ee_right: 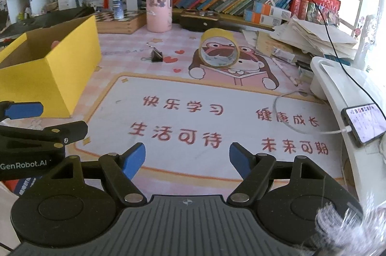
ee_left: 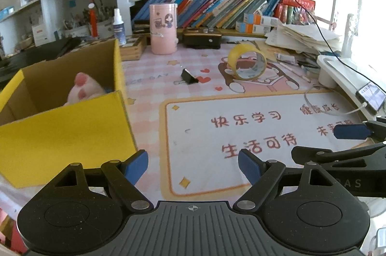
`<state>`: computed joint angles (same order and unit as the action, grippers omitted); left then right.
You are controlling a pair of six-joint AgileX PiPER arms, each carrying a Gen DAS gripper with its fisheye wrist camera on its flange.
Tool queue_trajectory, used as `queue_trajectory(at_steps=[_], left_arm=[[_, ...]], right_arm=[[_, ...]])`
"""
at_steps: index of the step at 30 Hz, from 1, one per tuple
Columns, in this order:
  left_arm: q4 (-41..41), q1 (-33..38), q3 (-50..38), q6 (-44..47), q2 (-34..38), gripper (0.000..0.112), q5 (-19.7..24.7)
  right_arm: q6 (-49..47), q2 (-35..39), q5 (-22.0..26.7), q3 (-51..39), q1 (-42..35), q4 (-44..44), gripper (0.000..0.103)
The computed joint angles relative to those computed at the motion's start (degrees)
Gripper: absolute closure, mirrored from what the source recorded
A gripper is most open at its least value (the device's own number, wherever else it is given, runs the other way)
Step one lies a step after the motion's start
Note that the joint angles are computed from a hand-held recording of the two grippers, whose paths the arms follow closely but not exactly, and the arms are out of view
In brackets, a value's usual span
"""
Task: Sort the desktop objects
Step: 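Move the left tool toward the black binder clip while the right tool approaches the yellow tape roll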
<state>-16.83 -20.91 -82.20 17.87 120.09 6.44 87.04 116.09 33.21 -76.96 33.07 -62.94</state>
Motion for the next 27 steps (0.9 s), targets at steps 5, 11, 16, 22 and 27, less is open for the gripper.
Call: queue_trajectory(at_steps=[5,11,16,22,27], left_arm=[[15.00,-1.36,-7.56,-16.62,3.97,0.028,3.56],[26.17,-3.59,-16.97,-29.68,8.77,0.028,9.00],[33.20,-5.65,-25.43,-38.00,13.01,0.028,14.40],[39.00,-7.43,-36.99,-45.38,18.80,0.028,21.86],[41.01,-8.54,-51.59,-47.53,26.06,0.028,30.17]], right_arm=[[-5.66,1.18,-2.27,-2.47,-3.83,2.57,0.025],[-14.46,2.68,-5.39,-5.48,-8.57,7.27,0.023],[-22.04,3.71,-8.49,-7.30,-12.51,11.85,0.021],[-31.96,5.94,-11.93,-10.87,-17.13,18.58,0.019],[-41.03,8.73,-14.26,-15.11,-20.26,25.09,0.015]])
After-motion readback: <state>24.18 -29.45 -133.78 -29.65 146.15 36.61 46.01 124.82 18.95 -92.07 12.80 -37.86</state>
